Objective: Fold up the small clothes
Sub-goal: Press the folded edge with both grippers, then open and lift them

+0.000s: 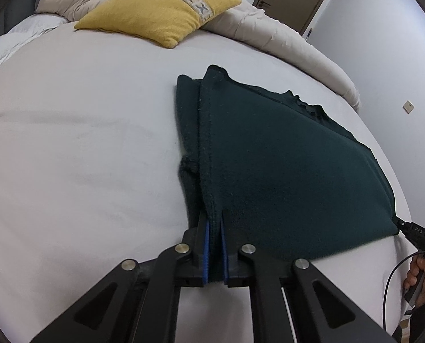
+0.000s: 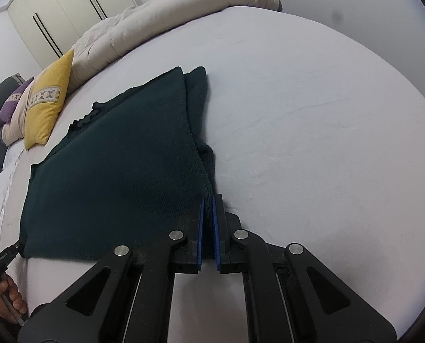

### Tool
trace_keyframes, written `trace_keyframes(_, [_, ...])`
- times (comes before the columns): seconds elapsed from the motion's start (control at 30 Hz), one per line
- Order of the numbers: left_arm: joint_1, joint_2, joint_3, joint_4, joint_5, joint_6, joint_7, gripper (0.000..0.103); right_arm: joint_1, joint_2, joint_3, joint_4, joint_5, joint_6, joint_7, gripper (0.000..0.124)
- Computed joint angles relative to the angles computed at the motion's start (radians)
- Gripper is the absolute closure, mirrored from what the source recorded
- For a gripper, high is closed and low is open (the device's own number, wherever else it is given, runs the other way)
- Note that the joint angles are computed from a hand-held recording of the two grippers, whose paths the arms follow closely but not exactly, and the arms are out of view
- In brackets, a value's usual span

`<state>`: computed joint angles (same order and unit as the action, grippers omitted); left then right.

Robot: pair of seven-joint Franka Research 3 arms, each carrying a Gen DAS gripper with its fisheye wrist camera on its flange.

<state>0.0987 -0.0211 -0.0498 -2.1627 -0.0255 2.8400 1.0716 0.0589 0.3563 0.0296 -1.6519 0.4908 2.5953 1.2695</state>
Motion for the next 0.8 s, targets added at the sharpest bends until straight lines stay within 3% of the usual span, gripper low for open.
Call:
trace_keyframes(0.3, [-0.004, -0.018, 0.001, -0.03, 0.02, 0.019, -0.016, 0.096, 0.019, 0.0, -0.014, 0.001, -0.052, 0.018, 0.042, 0.119])
trace_keyframes(0.47, [-0.013, -0.025, 0.008, -0.035, -0.085, 0.015, 0.063, 0.091, 0.009, 0.007, -0.006, 0.013, -0.045, 0.007, 0.027, 0.116])
trace_keyframes(0.53, [-0.011, -0.039, 0.01, -0.027, -0.091, -0.022, 0.058, 0.089, 0.006, 0.005, -0.007, 0.023, -0.041, -0.009, 0.031, 0.115])
trace_keyframes(0.6, [0.019, -0.064, -0.008, -0.017, 0.102, -0.053, -0.118, 0.058, 0.02, -0.005, -0.026, 0.033, -0.077, -0.025, 0.076, 0.111])
trace_keyframes(0.67, [0.054, -0.086, -0.029, -0.004, 0.308, -0.01, -0.28, 0.048, 0.044, -0.032, -0.049, 0.021, -0.129, 0.023, 0.139, 0.108])
trace_keyframes(0.7, [0.058, -0.072, -0.034, 0.033, 0.368, -0.018, -0.307, 0.047, 0.031, -0.04, -0.028, 0.023, -0.093, 0.049, 0.119, 0.108])
trace_keyframes(0.8, [0.033, 0.044, -0.029, 0.194, 0.394, -0.035, -0.271, 0.045, -0.01, 0.002, 0.06, 0.13, 0.064, -0.016, -0.007, 0.108])
